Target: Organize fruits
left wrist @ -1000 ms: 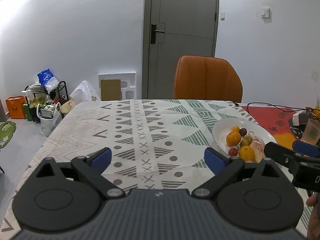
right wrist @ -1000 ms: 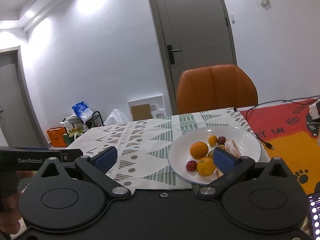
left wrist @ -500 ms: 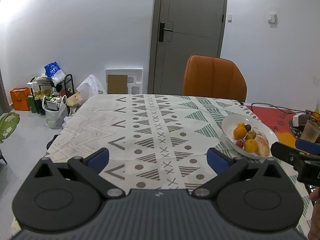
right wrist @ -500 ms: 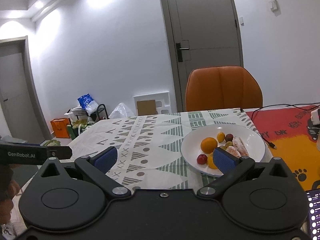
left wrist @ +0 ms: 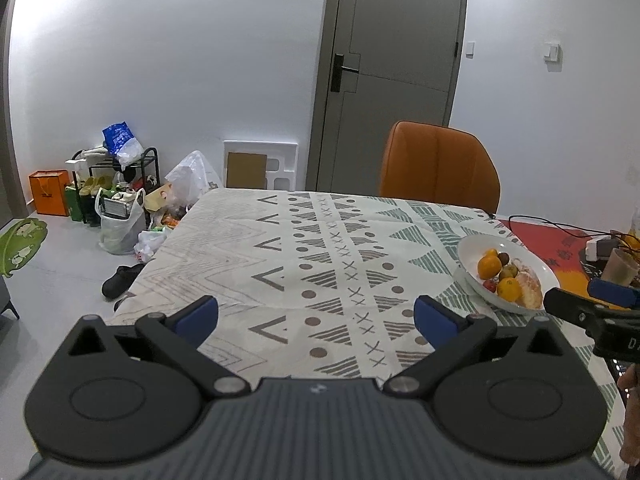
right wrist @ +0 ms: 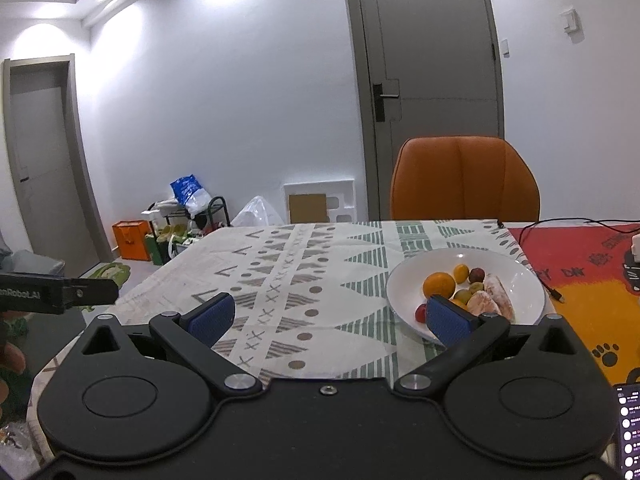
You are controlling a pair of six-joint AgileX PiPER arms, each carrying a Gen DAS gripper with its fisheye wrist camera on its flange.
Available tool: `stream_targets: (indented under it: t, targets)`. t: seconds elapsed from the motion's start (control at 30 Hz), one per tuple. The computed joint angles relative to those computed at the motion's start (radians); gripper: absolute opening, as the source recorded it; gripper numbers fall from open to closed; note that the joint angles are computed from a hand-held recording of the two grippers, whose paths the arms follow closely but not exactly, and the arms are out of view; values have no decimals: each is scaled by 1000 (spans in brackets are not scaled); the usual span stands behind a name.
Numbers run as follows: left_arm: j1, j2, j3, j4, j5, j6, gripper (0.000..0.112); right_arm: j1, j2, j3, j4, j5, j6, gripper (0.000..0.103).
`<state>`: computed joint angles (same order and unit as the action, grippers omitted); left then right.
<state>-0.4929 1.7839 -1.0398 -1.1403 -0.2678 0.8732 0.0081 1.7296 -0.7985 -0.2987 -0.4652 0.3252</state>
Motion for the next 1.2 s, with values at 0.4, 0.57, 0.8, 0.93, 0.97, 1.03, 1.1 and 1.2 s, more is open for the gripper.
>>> stream_targets:
  t: [0.4,0.57,0.8,0.93,0.97,1.03,1.1,1.2]
  targets:
    - [5,-33,64,71,-10,-64,103,-23,-15,23,-74,39,90,103]
    - [-1,-31,71,112,-5,-103,103,-29,-20,33,-108,37,128,103]
    - [-6,-30,78,115,-22,-110,103,-33,-20,41,-141,24,162,103]
    - [-5,-24,74,116,-11,-107,103,-41,-14,45,-166,16,193,103]
    - [-8,-21,72,110,-12,-97,103,-42,-11,43,-168,17,193,103]
    - [-13,-15,67,92,-13,-76,103,-42,-12,49,-159,15,182,103]
    - [-15,-13,68,104,-8,-88,103,-44,-15,56,-151,6,172,103]
    - [-24,-8,63,90,-11,-72,103,-48,-14,57,-141,6,171,103]
